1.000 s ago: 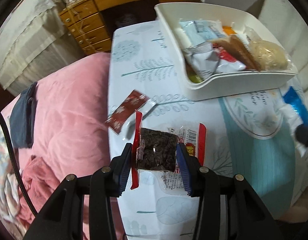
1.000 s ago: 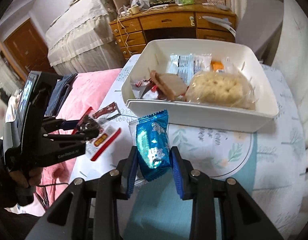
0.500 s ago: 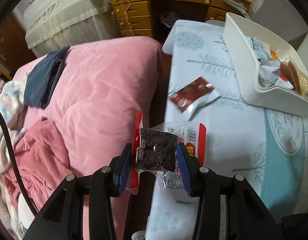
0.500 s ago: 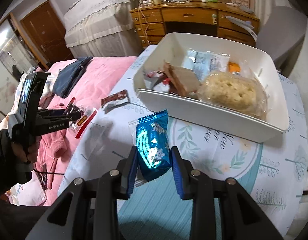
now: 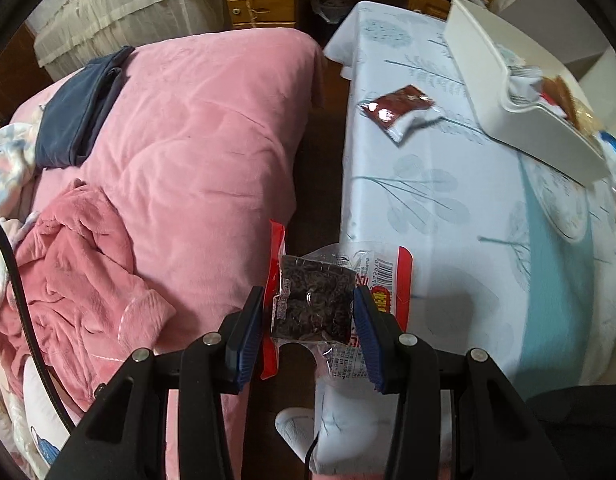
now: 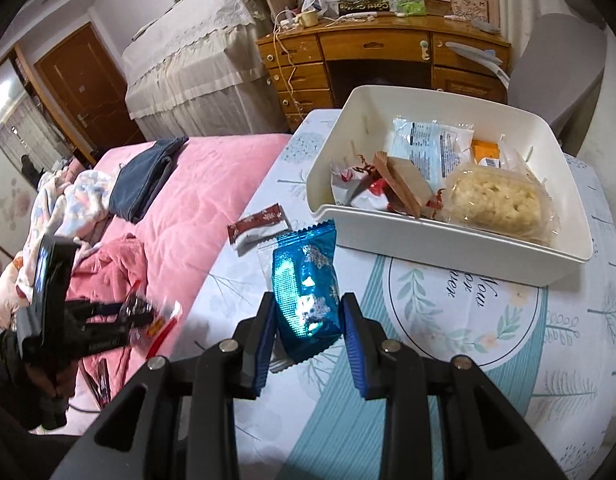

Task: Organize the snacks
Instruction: 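Lift the jerky packet with left tool while right tool lifts the blue candy toward the basket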

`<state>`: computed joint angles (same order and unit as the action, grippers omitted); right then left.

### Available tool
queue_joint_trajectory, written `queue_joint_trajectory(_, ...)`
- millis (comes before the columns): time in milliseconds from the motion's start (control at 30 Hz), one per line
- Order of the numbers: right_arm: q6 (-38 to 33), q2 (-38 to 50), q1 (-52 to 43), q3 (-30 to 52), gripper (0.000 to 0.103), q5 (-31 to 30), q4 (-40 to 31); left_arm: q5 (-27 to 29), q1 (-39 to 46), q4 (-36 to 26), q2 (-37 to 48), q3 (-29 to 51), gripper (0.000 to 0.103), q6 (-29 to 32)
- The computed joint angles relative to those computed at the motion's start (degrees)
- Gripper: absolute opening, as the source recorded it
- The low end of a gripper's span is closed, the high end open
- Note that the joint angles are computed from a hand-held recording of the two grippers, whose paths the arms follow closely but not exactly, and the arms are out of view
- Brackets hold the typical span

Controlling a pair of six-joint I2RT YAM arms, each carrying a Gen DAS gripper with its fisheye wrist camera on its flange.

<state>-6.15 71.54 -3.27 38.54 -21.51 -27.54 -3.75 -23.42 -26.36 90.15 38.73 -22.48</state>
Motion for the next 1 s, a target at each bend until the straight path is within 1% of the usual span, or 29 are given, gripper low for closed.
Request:
queue_joint_trajectory(100, 1.6, -1.8, 0.8, -0.7, 0.032, 0.9, 0.1, 2.3, -1.2, -1.4, -3.0, -1.0, 0.042, 0.3)
queue_joint_trajectory(233, 2.8, -3.1, 1.0, -0.9, 0.032, 1.8, -0.4, 2.7, -2.4, -2.4, -4.4, -0.2, 0.042, 2.3)
queue_joint_trajectory(333, 4.1, -4.7, 0.2, -1.1, 0.032, 2.4, -0.7, 2.8, -1.6, -2.4, -5.1, 1.3, 0.042, 3.9)
queue_joint_trajectory(600, 5.6, -9.1, -2.5, -1.7, 0.032, 5.4, -1.2, 2.7, -0.7, -1.2, -0.9, 7.8, 0.042, 9.2)
queue_joint_trajectory(800, 6.6, -11.6, -4.1, -2.9, 0.032, 7.0, -2.3, 3.2, 0.9, 1.2, 3.0, 9.4, 0.042, 12.5)
queue_joint_trajectory(1000, 12.7, -17.5, -2.6, -7.7, 0.032, 10.6, -0.7, 3.4, 3.0, 5.2, 4.2, 8.5, 0.042, 16.5)
